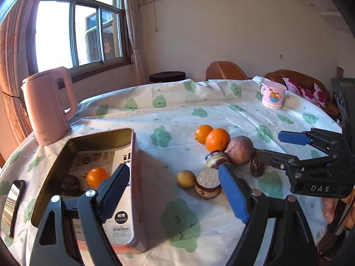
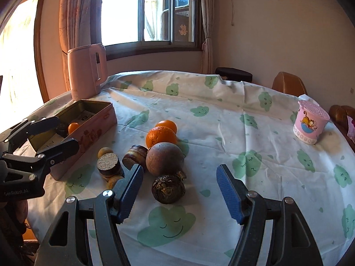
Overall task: Organize fruits
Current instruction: 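Grasp the beige-topped round jar with the left tool while the right tool grasps the dark textured fruit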
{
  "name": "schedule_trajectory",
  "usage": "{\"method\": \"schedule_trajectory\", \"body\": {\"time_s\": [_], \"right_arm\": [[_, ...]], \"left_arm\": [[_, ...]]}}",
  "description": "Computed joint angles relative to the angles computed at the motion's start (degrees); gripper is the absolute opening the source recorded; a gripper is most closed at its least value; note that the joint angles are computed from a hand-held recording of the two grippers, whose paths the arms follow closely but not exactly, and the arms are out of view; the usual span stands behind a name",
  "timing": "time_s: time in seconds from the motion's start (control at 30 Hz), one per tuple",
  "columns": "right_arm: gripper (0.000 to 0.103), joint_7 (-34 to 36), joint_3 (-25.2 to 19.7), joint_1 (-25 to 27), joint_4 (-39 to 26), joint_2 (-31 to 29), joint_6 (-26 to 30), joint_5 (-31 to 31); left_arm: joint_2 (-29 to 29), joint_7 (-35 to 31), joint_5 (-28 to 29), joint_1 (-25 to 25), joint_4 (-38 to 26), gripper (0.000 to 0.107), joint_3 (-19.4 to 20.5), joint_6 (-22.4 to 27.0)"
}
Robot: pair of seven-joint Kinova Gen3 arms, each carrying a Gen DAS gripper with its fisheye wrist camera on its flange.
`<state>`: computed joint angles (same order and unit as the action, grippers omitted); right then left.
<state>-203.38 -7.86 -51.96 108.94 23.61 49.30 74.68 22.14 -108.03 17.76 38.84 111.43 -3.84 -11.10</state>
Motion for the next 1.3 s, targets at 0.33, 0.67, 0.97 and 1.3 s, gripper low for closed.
{"method": "schedule_trajectory", "body": {"time_s": [0.33, 0.67, 0.97, 1.3], "right_arm": [[0.06, 10.6, 0.1, 3.5, -2.0, 0.7, -8.1, -7.2], [0.039, 20.1, 4.2, 2.8, -4.2, 1.4, -11.3, -16.9], [0.039, 14.1, 7.3, -0.1, -1.4, 0.6, -14.9, -12.6], [0.039, 0.1, 4.8, -1.6, 1.8, -0.4, -10.0, -0.1]], "left_arm": [[3.6, 3.6, -5.6, -1.0, -7.4, 0.049, 2.1, 12.8], [4.6, 10.3, -12.3, -3.1, -9.6, 0.05, 4.2, 15.3], [4.8, 13.8, -18.8, -3.0, -10.0, 0.036, 5.3, 16.1], [3.7, 14.4, -18.7, -9.0, -6.5, 0.036, 11.2, 10.5]]}}
